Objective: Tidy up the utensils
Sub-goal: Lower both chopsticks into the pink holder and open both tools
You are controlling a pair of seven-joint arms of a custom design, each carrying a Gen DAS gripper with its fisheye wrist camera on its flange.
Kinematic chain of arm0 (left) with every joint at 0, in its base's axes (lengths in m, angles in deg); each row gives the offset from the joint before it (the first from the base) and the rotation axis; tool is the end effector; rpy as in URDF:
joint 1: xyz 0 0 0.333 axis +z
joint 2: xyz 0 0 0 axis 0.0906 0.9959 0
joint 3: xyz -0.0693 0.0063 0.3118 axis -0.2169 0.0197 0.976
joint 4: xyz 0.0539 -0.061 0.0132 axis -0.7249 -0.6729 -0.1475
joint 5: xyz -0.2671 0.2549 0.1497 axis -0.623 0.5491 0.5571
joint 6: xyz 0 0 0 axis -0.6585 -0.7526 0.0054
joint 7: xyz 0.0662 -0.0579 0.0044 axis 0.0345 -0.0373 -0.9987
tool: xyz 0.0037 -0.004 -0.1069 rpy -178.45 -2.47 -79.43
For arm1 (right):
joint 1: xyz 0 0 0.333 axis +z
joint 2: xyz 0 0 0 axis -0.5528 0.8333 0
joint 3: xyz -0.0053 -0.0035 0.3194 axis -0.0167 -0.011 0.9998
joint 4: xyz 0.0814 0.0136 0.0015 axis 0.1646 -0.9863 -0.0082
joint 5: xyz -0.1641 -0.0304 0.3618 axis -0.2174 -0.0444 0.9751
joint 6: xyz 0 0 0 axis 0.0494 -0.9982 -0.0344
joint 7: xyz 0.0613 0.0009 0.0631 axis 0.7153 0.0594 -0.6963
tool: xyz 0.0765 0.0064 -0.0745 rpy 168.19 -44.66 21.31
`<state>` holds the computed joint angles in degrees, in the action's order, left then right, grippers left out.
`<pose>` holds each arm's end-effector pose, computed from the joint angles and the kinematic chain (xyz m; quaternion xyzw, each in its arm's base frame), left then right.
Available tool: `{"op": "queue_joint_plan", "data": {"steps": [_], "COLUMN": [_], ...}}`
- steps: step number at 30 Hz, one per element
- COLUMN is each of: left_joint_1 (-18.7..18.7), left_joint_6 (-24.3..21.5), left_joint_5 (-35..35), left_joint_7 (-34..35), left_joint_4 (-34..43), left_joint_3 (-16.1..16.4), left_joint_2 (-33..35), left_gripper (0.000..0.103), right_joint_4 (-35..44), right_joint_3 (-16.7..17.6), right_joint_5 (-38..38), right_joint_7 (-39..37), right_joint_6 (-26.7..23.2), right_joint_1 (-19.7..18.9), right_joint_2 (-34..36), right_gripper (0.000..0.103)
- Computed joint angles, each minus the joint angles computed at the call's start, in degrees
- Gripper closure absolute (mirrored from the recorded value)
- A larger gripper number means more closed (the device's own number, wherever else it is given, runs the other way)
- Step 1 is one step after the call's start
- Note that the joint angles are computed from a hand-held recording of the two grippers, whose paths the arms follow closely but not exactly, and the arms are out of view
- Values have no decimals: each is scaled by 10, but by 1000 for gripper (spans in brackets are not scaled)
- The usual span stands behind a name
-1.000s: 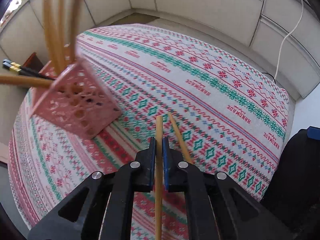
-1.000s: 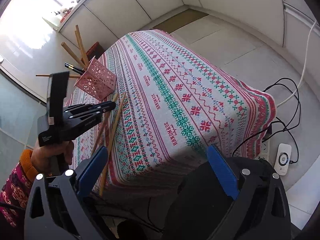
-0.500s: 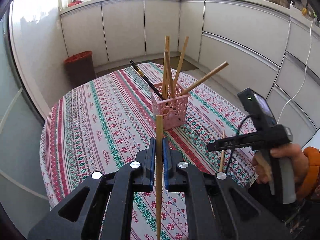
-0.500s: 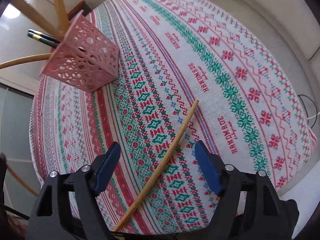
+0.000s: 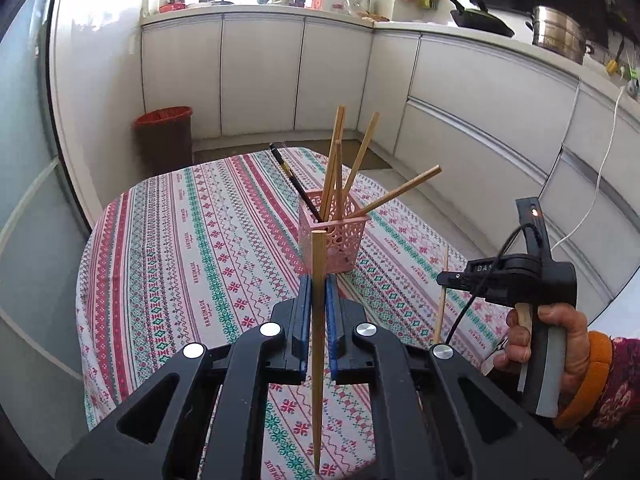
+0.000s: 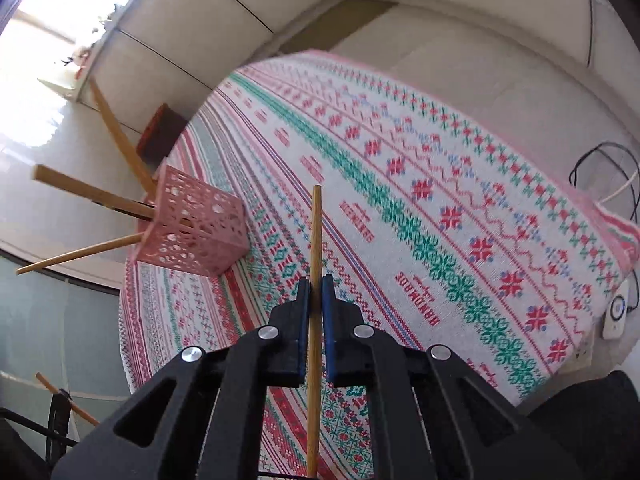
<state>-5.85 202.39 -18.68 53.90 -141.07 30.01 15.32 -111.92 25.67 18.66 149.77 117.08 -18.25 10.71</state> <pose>0.5824 -0.2480 0.6830 -0.5115 0.7380 -0.3958 0.1924 0.6385 0.1876 0.5559 -0.4196 0.8359 -0.0038 0.3538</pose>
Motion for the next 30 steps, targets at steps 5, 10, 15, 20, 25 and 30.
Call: {"op": "queue_joint_plan", "data": {"steps": [5,10,15,20,25,30], "left_joint_1": [-3,-10,-14,-17,-23,-41], "left_joint_6": [48,69,61,61,58,58], "left_joint_5": [-50,-61,-53,-33,13,80], "left_joint_7": [3,-3,-15,-11,-33,-70], "left_joint_4": [-13,0,49,109,202,327], "left_joint_3": [-2,0,-2,-11,-17,-13], "left_joint_2": [-20,-25,-9,14,64,144], "left_gripper": [97,97,97,97,97,97], "right_joint_4": [-55,-66,-43,12,98,206], "right_joint_3": [-4,15,30,29,24,8], "right_joint_5": [-132,-205,-222,-195,-177,-213], "right_joint_7": [5,10,5,-44,-83,-65], "right_joint_6": [52,66,65,57,54,42], "right_joint_1": [11,-7,-26,-34,-34,-24], "right_joint_2": [-83,-132,-151,-149,-114,-55], "right_gripper": [97,97,97,97,97,97]}}
